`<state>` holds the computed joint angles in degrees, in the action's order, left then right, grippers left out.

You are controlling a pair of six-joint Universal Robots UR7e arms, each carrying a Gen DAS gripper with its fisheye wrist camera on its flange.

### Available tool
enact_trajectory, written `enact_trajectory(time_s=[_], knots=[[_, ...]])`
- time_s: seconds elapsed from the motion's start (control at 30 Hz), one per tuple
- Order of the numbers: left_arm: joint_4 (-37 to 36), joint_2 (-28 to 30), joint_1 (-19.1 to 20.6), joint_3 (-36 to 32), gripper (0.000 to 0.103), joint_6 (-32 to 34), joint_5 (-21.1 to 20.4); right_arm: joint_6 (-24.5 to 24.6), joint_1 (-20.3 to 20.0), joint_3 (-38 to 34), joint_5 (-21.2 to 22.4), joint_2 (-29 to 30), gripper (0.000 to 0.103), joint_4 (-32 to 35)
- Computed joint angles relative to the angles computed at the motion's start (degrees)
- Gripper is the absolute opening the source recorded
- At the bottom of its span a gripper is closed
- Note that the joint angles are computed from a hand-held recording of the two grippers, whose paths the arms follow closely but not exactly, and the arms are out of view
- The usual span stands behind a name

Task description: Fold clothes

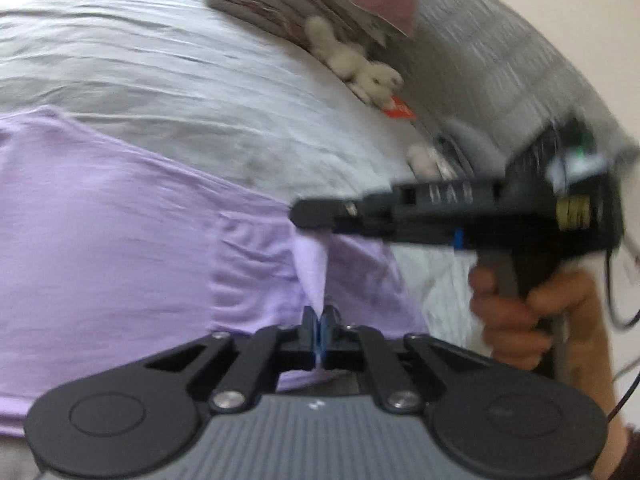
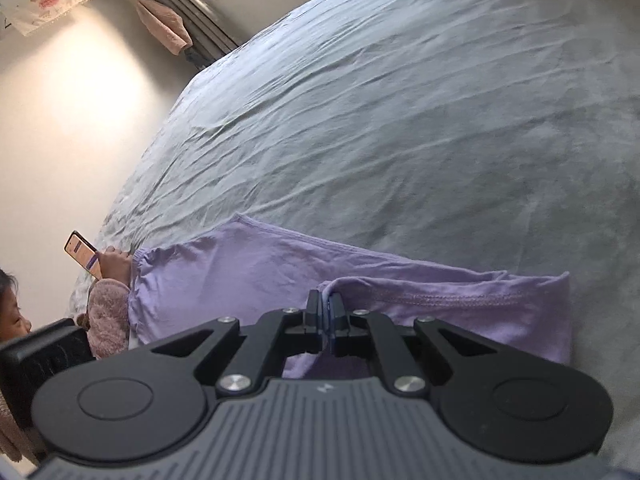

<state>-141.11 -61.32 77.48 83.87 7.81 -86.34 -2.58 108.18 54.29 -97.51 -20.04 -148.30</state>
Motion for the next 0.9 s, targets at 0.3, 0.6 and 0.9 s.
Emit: enact_trajectory(time_s=[0.3,0.6,0.9], knots=[[3.5,0.4,0.25,-2.63,0.007,-2.24,6.11,0.26,-0.06,-0.86,-0.23,2.64,0.012,-3.82],[4.2,1.23,1.26,-5.08,0.038,-5.49,4.0,-10.86,1.26,11.92,-2.21,-3.93,0.038,-15.22],[4.73,2.26,2.54,-6.7,0.04,-9.43,1.19,-32.11,4.01,14.41,-6.98,-0.87,0.038,-18.47]])
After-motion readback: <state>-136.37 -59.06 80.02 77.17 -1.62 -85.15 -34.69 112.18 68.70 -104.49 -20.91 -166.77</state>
